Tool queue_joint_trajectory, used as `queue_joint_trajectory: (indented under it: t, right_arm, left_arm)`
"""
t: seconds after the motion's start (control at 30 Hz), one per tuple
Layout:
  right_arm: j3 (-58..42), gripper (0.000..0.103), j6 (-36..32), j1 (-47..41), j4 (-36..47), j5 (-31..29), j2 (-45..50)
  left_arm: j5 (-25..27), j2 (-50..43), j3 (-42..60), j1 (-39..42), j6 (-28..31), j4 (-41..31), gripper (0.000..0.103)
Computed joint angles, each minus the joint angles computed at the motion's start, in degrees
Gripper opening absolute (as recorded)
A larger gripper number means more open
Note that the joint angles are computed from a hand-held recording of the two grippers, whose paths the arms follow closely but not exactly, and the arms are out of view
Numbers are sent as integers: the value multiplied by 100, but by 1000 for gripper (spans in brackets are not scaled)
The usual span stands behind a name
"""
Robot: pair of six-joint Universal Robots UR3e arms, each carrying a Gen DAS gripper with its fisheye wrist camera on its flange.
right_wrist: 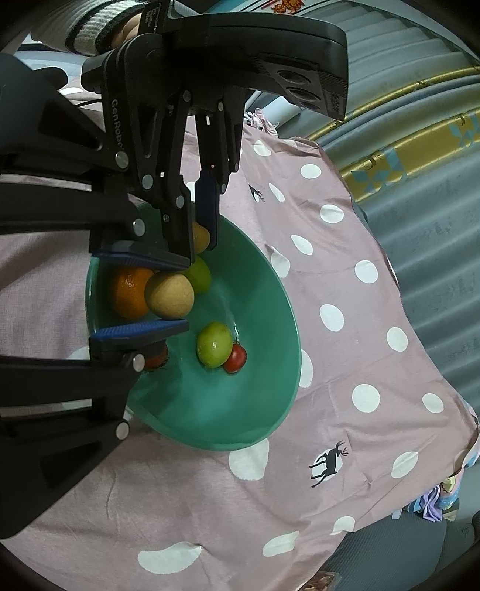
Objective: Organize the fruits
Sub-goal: 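Lower both yellow fruits into the basin and open both grippers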
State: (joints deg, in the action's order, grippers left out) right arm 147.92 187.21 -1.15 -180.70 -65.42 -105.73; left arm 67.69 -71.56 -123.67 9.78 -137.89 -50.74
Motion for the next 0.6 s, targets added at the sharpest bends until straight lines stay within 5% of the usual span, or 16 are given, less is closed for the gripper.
queue_joint_trajectory:
  t: [0.6]
  right_arm:
    - [8,29,77,116,129,-105,-95]
  left_arm:
    - [-81,204,-79,140,5,-65,27]
